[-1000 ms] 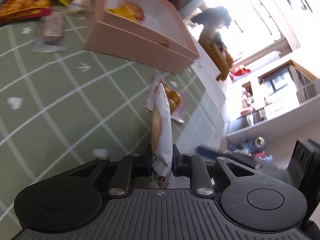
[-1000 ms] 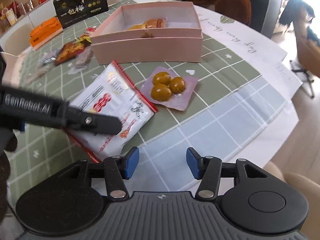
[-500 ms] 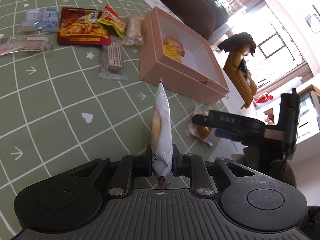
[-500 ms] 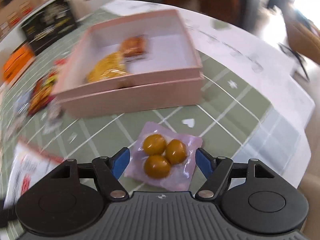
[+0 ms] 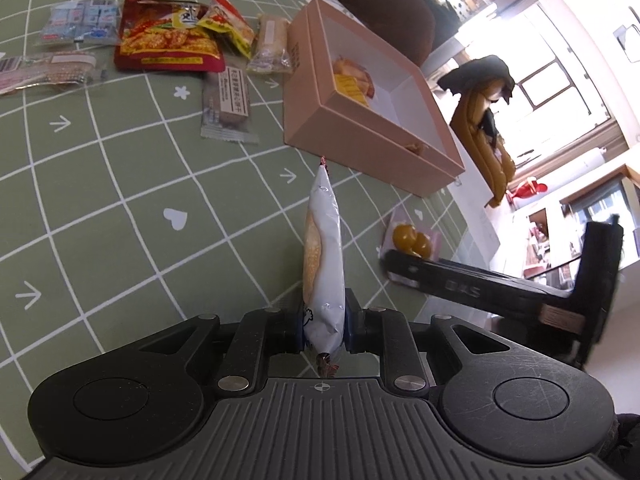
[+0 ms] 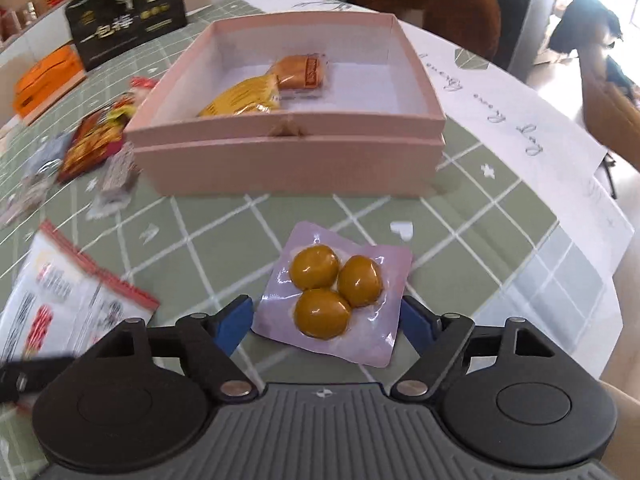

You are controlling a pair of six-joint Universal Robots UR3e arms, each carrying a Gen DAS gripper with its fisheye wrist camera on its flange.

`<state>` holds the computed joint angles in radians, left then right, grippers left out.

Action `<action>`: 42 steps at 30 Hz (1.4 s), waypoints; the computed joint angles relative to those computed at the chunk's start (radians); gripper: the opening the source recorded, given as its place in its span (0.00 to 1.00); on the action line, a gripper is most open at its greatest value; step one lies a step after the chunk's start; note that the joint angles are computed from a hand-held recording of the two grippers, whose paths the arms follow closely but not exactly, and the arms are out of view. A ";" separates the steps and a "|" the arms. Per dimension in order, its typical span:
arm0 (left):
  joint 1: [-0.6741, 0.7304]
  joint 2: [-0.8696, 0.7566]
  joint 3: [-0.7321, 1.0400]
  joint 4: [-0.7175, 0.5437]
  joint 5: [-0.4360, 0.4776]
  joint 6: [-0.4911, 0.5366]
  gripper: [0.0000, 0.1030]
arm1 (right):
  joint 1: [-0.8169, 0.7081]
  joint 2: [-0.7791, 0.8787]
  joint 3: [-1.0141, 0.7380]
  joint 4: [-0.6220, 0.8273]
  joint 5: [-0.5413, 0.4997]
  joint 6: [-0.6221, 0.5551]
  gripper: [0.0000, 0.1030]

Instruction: Organize snacks

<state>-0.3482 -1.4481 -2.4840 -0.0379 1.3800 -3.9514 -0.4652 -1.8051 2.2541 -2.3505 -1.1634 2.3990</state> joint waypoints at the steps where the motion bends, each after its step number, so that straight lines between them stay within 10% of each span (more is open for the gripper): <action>1: -0.001 -0.004 0.003 0.000 -0.001 0.001 0.21 | -0.025 -0.027 0.008 0.024 0.015 -0.024 0.60; 19: -0.069 -0.018 0.089 -0.056 0.053 0.002 0.21 | -0.255 -0.190 -0.078 0.351 0.116 -0.233 0.50; 29: 0.056 0.090 0.317 -0.176 0.013 0.123 0.21 | -0.305 -0.145 -0.433 0.699 0.354 -0.282 0.50; 36: 0.189 -0.283 0.885 -0.328 -0.132 0.254 0.21 | -0.072 0.208 -0.803 0.412 0.365 -0.016 0.51; 42: 0.230 -0.643 0.999 -0.196 -0.271 0.184 0.25 | 0.043 0.410 -0.752 0.133 0.222 0.113 0.51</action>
